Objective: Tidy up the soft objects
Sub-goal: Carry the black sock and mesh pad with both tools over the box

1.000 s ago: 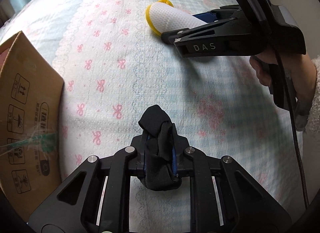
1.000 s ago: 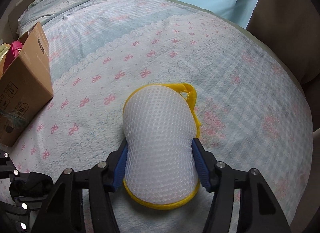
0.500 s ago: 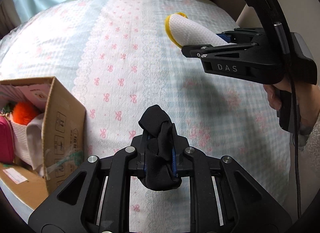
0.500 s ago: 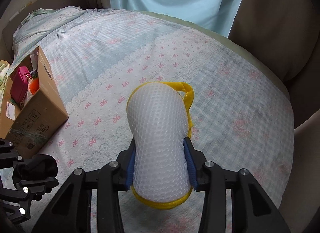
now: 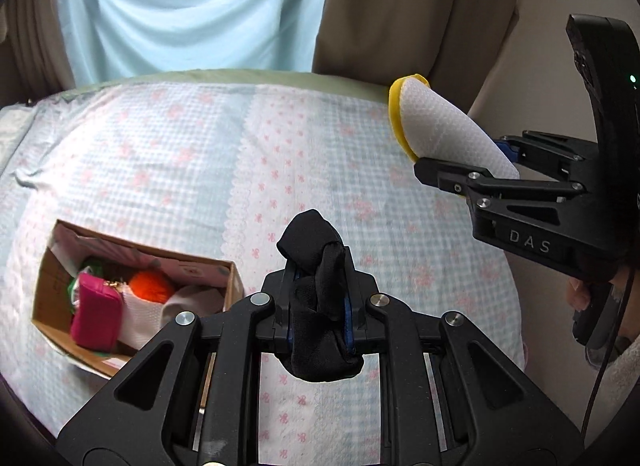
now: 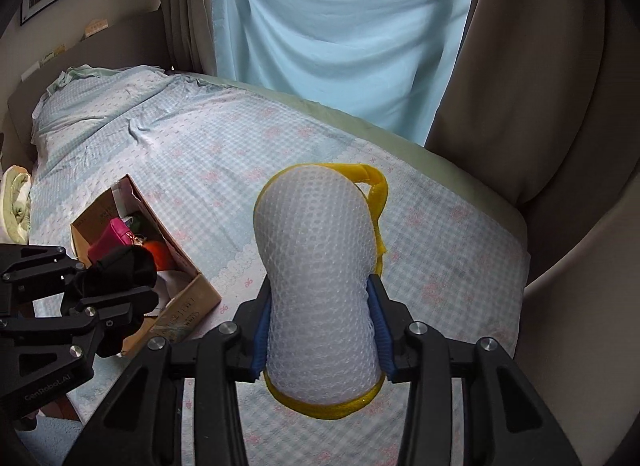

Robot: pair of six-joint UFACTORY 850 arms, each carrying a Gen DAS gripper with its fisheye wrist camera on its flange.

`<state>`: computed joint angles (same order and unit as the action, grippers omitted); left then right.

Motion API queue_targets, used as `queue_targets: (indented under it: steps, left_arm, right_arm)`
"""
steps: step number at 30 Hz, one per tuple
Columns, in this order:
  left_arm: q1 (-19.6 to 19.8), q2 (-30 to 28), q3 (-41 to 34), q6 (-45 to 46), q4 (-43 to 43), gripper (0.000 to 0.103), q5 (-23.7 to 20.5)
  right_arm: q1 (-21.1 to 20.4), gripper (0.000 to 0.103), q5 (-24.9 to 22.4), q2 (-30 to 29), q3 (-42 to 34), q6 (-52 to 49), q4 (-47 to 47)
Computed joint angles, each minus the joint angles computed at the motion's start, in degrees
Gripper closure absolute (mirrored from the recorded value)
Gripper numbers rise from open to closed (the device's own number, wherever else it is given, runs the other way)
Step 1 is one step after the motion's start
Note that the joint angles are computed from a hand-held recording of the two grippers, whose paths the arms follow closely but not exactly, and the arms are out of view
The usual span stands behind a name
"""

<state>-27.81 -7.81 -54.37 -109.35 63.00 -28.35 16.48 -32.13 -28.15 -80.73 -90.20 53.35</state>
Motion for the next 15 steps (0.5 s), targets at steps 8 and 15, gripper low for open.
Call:
queue_targets:
  steps: [8,15]
  left_arm:
    - [0.36,13.52,5.84,5.32,-2.84,0.089,-5.71]
    - [6.67,24.77,13.36,18.45,-12.41,0.089,-2.97]
  right_arm:
    - [4.51,0.064,0.02,10.23,6.89,7.68,-1.18]
    - [11.65,0.064,3.35,14.33,10.96,25.58,-9.32]
